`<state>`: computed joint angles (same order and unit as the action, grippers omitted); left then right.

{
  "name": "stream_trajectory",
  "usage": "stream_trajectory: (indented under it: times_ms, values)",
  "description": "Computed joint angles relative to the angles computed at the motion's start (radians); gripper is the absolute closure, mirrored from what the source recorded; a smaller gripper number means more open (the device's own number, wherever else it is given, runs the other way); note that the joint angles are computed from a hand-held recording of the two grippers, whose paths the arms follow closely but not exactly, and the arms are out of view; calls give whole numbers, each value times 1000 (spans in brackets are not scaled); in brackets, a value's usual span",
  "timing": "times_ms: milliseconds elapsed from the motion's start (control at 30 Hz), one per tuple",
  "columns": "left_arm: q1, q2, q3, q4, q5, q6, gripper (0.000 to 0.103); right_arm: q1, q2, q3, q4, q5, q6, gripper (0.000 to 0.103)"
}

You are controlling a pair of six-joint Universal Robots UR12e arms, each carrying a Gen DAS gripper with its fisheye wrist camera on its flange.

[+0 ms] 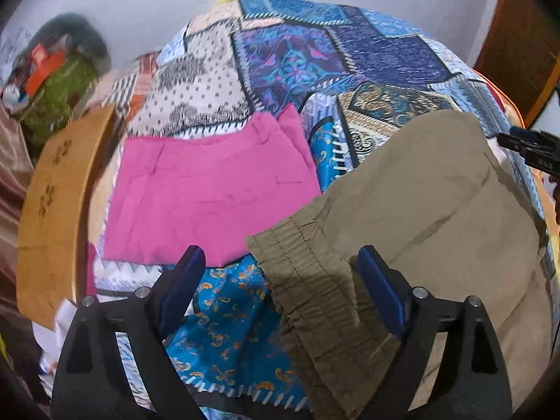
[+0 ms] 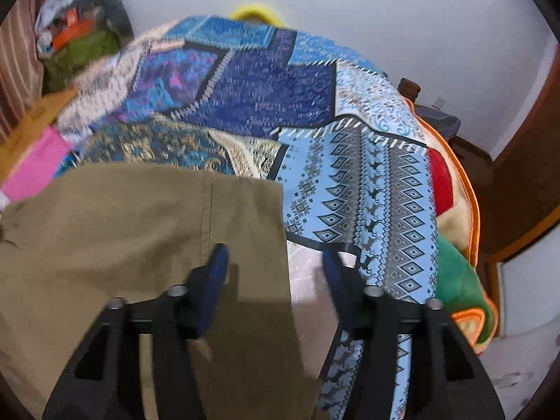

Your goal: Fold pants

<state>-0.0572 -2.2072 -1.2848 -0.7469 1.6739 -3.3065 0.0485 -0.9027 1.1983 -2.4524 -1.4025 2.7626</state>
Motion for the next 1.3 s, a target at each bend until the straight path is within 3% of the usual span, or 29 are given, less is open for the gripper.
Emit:
stream_trajectory:
  times_ms: [67, 233, 300, 367, 400, 433, 500, 567, 667, 833, 1300]
  values:
    - [10, -12, 14, -22, -49, -36, 14, -3, 10, -15, 3, 5, 32, 46]
    - [17, -35, 32, -15, -89, -48, 18, -10, 60, -83, 25, 61, 117, 46]
    - [21, -40, 35, -17, -104, -44, 36, -11, 83, -112, 34, 89, 134, 46]
    - [19, -44, 37, -17, -89, -33, 42, -10, 98, -129, 52, 114, 141, 47]
    - [18, -43, 31, 0, -88, -18, 43, -9, 105, -137, 61, 125, 139, 53]
    - [15, -43, 27, 14, -75, -3, 44, -5, 112, -144, 78, 130, 126, 66]
    - [4, -41, 15, 52, -32, 32, 47, 3, 109, -120, 23, 120, 106, 72]
    - [-7, -39, 9, 79, 11, 56, 49, 12, 108, -104, -28, 81, 102, 86]
    - [-19, -33, -3, 121, 68, 76, 52, 14, 110, -113, -28, 53, 99, 95]
    - [-32, -3, -37, 232, 135, 100, 53, 3, 73, -71, -122, 74, 112, 98]
    - [-68, 132, -141, 389, 143, 160, 53, -47, -114, 119, -322, 147, 119, 98]
